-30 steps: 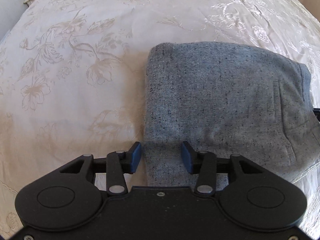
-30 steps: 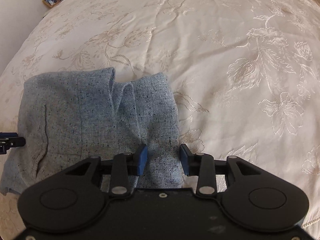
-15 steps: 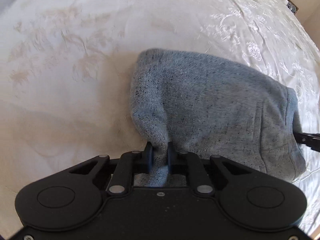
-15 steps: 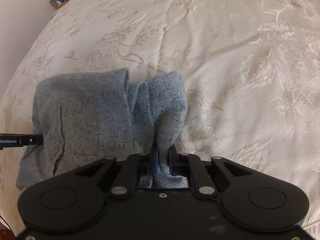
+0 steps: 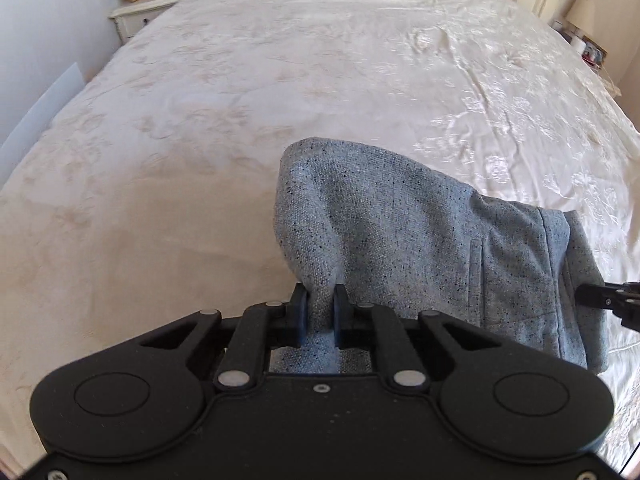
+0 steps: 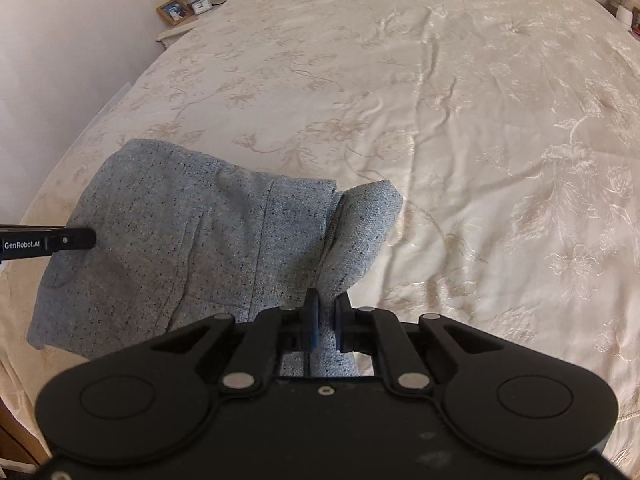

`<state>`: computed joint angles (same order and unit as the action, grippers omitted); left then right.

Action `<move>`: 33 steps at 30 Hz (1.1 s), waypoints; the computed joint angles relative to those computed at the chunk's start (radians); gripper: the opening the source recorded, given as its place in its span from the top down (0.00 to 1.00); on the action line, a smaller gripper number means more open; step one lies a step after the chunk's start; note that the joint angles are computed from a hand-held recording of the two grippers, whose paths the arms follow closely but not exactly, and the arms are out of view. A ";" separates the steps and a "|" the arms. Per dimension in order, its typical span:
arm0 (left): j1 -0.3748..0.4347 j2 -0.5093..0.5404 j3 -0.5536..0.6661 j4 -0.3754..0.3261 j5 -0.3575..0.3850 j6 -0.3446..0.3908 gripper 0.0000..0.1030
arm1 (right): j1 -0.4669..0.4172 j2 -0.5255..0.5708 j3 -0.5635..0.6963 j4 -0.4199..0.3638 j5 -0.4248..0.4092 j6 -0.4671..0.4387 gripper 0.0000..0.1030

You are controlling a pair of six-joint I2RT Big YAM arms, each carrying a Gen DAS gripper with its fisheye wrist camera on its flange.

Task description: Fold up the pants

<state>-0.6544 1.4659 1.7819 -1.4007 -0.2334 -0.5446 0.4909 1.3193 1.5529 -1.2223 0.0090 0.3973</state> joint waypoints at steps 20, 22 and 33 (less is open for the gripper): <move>0.351 -0.180 -0.294 -0.030 -0.071 0.111 0.76 | 0.327 0.449 0.467 -0.060 0.204 0.179 0.87; 0.381 -0.201 -0.311 -0.033 -0.038 0.095 0.76 | 0.340 0.456 0.482 -0.070 0.227 0.200 0.86; 0.284 -0.281 -0.275 -0.079 -0.038 0.013 0.75 | 0.451 0.377 0.474 -0.112 0.315 0.242 0.81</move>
<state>-0.3707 1.1845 1.5074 -1.4794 -0.2714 -0.5318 0.9416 1.6962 2.0271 -1.3339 0.3244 0.6393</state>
